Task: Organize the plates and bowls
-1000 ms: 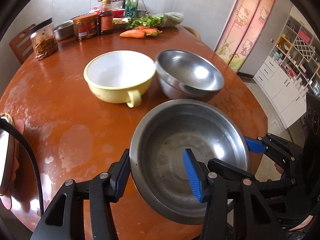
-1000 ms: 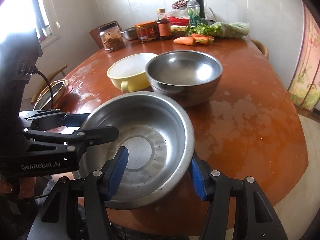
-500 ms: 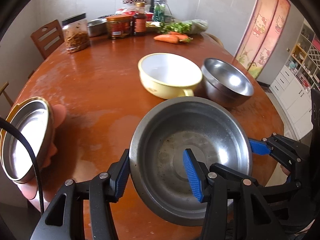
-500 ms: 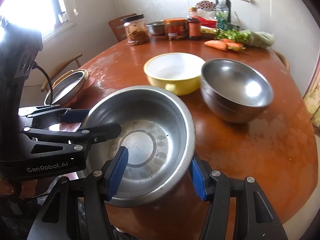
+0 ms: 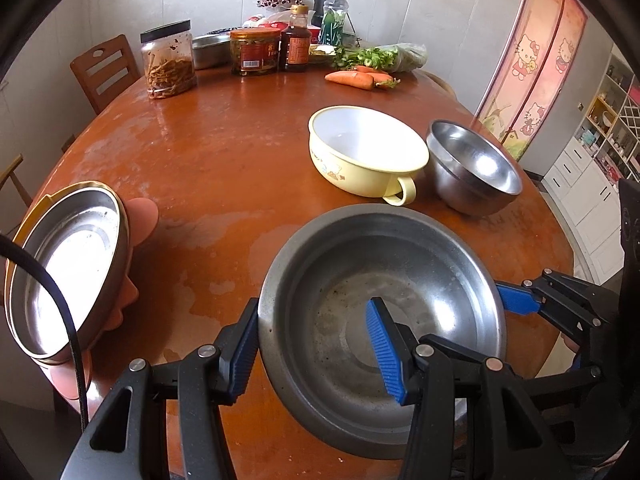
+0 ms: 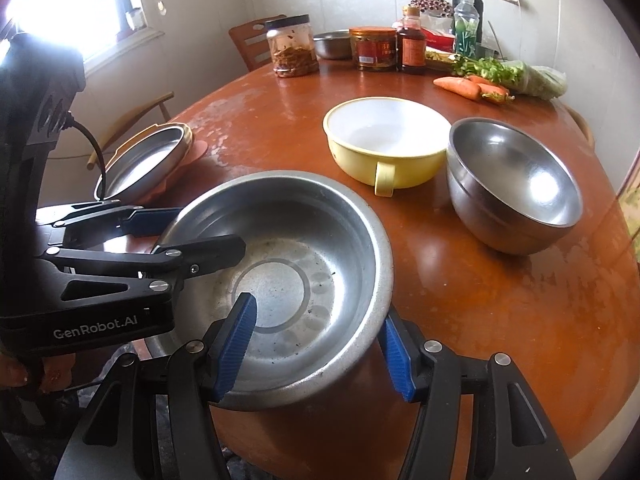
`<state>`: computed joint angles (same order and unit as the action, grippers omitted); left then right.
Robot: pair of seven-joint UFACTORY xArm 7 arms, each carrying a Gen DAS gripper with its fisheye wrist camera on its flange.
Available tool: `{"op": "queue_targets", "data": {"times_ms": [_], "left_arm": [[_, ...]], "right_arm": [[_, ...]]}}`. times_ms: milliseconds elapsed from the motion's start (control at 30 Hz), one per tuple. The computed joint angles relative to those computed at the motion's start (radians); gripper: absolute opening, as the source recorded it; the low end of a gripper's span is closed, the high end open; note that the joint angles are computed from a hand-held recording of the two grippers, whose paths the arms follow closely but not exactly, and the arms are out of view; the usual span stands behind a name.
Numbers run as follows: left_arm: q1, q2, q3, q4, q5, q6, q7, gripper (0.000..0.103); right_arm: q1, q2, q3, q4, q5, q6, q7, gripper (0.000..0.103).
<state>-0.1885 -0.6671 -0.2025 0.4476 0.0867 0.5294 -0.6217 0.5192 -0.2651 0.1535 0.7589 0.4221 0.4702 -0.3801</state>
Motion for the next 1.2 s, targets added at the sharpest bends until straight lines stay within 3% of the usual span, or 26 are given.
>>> {"op": "queue_targets", "data": {"times_ms": [600,1200], "left_arm": [[0.028,-0.016,-0.032,0.021,0.043,0.023,-0.038,0.053],[0.038,0.009,-0.083,0.128,0.114,0.050,-0.115,0.057]], "right_arm": [[-0.013,0.000,-0.010,0.009,0.020,-0.003,-0.009,0.063],[-0.032,-0.069,-0.101,-0.009,0.122,-0.039,-0.104,0.068]]}}
